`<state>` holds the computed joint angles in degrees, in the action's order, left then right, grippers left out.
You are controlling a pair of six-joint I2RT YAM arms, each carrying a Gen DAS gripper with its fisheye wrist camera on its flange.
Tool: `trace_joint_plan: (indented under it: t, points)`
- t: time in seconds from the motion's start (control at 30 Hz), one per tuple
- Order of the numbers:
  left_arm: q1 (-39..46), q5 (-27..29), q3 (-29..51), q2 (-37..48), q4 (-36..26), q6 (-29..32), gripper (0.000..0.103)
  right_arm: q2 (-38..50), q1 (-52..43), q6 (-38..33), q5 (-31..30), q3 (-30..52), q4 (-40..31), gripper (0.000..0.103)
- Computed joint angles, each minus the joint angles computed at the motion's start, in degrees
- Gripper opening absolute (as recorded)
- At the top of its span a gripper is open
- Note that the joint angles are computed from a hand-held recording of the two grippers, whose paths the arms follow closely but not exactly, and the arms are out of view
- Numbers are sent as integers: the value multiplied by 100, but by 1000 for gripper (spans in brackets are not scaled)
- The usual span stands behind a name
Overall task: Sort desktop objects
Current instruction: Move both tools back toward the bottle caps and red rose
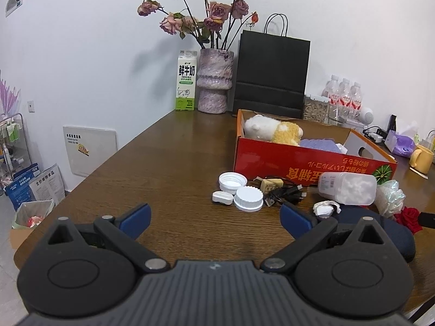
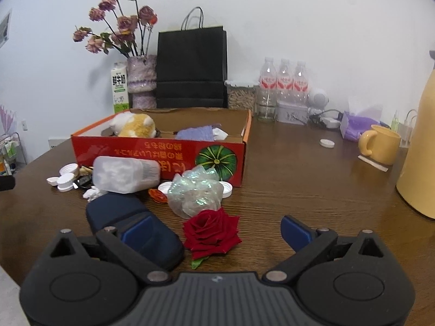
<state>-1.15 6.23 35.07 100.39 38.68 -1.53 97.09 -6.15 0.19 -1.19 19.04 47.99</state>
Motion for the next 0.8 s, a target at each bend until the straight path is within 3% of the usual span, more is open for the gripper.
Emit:
trace_joint_plan:
  t: [0.37, 0.8]
  points:
    - [-34, -114, 307, 268, -217, 3, 103, 513, -106, 17, -82, 652, -368, 93]
    - [-111, -172, 616, 545, -391, 19, 103, 899, -52, -75, -145, 1054, -642, 78]
